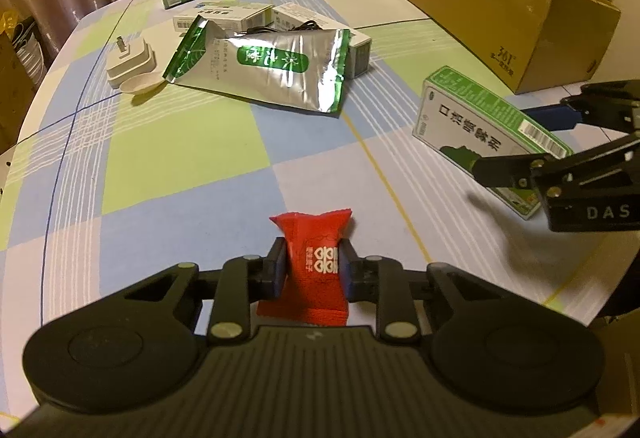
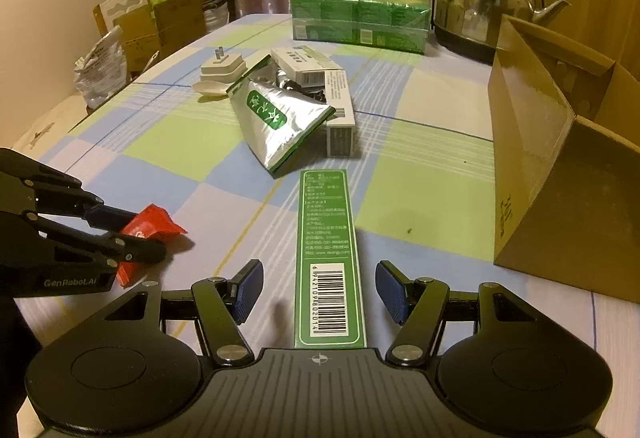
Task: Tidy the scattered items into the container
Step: 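Carry the red packet and green box with both tools to the cardboard box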
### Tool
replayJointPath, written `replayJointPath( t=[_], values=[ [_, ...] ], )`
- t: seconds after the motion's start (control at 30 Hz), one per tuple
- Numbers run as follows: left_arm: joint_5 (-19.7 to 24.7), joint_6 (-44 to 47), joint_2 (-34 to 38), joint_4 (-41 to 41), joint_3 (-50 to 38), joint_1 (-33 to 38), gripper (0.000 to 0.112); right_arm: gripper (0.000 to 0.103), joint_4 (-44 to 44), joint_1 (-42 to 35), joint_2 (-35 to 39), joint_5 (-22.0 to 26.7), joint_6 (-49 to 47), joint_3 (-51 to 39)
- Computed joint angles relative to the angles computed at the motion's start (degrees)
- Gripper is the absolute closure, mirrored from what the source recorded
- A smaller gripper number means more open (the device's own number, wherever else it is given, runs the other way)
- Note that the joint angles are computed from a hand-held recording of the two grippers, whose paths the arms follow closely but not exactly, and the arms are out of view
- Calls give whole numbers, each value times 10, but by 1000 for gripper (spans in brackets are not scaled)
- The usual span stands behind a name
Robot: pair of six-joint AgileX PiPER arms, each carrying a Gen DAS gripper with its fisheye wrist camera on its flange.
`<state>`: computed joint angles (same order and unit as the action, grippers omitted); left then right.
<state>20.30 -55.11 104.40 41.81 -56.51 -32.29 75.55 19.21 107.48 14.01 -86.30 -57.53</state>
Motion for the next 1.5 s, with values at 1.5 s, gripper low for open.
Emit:
replayJointPath(
  t=[1.5],
  values=[
    [10, -38, -40, 17, -1, -26, 90, 76, -206, 11, -43, -27, 226, -7]
  ],
)
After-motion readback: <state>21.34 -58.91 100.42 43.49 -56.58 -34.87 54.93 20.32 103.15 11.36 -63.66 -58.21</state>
